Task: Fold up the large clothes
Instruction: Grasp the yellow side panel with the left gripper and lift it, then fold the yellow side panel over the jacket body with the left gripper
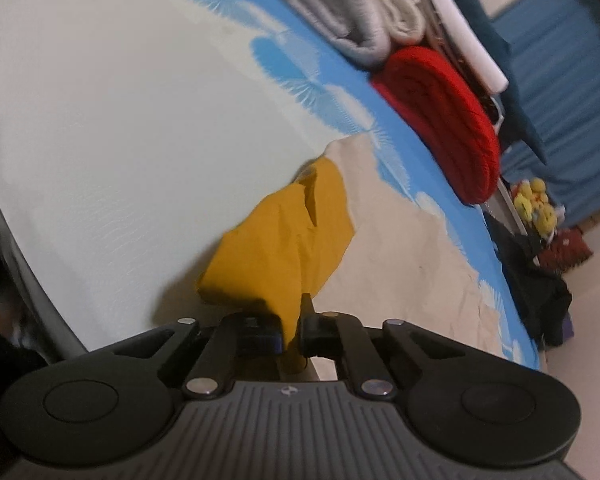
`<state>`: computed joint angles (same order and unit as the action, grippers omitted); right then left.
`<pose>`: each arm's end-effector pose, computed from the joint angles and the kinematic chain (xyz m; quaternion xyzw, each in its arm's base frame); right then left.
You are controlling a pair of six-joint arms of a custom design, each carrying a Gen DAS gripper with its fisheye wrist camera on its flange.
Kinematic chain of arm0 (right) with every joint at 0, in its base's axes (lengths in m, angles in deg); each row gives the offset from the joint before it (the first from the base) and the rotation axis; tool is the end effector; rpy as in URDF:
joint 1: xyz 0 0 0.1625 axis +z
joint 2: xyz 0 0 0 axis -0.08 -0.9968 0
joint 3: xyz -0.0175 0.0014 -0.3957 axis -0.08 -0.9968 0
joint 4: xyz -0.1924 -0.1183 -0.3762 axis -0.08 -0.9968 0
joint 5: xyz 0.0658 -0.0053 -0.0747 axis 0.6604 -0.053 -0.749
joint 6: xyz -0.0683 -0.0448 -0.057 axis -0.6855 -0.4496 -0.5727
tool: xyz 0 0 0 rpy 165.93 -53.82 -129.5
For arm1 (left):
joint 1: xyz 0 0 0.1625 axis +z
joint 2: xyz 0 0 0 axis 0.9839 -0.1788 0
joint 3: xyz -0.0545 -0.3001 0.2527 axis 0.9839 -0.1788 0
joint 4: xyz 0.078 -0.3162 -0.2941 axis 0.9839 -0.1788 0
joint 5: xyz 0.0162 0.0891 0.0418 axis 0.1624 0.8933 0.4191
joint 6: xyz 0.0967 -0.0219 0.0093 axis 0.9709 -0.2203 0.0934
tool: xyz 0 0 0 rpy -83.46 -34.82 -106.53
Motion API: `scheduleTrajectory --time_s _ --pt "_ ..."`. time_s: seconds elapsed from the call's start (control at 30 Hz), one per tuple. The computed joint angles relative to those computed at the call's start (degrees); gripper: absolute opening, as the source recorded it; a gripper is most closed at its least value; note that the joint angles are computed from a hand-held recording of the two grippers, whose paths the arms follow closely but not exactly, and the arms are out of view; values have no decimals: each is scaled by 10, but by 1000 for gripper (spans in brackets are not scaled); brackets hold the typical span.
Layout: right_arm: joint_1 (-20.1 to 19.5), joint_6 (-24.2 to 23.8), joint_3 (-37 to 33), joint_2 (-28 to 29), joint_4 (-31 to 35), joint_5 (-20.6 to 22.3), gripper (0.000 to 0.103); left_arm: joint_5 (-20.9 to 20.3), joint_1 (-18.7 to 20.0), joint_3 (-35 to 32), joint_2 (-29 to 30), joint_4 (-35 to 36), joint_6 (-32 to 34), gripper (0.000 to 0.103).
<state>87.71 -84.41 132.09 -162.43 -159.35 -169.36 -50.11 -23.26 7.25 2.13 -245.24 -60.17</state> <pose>0.0295 -0.5901 0.3477 0.0801 -0.8613 0.4115 0.2870 -0.2226 -0.6774 0.0459 -0.0501 0.9233 -0.3662 0.1042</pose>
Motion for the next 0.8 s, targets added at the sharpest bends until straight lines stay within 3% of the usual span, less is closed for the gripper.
scheduleTrajectory --time_s 0.13,0.3,0.4,0.47,0.57,0.63,0.73,0.8 --pt "17 22 -33 38 5 -12 36 34 -19 24 -25 -28 43 5" --pt "32 64 -77 86 27 -16 36 122 -44 49 -55 -50 119 4" --pt "37 89 -101 109 62 -3 36 122 -44 54 -65 -41 140 5" --pt "39 100 -124 126 120 -6 36 119 -44 59 -67 -38 149 5" --pt "43 98 -169 166 218 -67 36 123 -49 61 -63 -45 175 5" --pt "50 67 -180 188 203 -95 39 123 -50 60 -61 -56 194 5" --pt "50 92 -184 182 209 -86 38 126 -54 49 -51 -60 208 5" --pt "51 90 -171 167 177 -78 37 131 -60 46 -46 -66 219 5"
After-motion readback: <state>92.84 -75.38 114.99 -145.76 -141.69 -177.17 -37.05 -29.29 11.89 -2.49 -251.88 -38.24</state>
